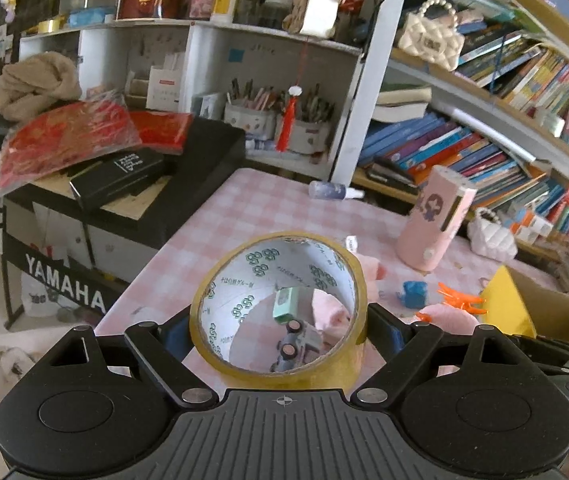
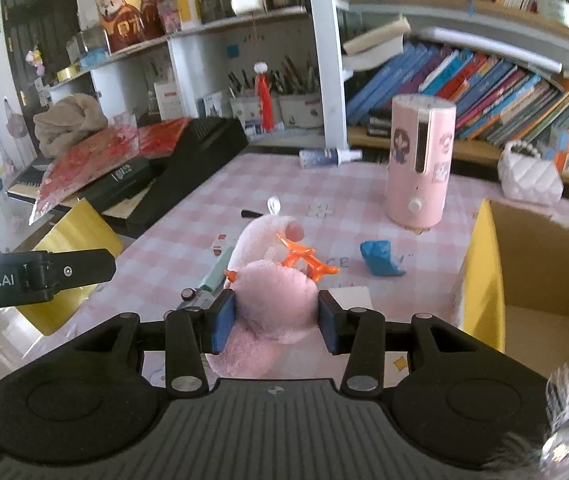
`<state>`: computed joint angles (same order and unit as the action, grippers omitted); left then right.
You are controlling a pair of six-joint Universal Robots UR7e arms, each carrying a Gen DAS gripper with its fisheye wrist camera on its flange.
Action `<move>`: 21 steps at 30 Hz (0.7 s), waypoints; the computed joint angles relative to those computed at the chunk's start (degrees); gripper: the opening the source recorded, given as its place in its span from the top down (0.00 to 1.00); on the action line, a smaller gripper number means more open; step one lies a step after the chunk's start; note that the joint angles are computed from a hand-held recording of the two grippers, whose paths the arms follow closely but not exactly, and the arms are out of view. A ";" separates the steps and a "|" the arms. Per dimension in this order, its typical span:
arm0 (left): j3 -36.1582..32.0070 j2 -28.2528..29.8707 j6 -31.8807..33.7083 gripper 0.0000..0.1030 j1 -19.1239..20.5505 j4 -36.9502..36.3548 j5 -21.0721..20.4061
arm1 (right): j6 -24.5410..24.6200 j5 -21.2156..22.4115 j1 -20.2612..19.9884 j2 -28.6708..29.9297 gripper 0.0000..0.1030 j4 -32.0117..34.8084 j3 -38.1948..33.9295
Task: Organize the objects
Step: 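Lift and carry the tape roll and plush pig toward the yellow cardboard box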
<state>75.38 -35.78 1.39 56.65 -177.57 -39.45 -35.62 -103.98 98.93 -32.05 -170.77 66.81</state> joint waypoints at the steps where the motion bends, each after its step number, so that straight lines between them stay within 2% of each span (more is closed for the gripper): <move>1: 0.95 -0.49 0.31 0.15 -0.21 -0.74 -0.33 | -0.29 0.06 0.09 -0.66 0.60 -0.93 1.21; 5: 4.68 -2.38 1.16 0.15 -0.96 -2.65 -1.34 | 0.22 -0.77 0.40 -3.14 0.60 -3.77 5.79; 21: 18.07 -9.98 -0.47 0.15 -3.11 -2.22 -5.35 | 5.77 -6.80 1.74 -10.48 0.60 -15.05 22.62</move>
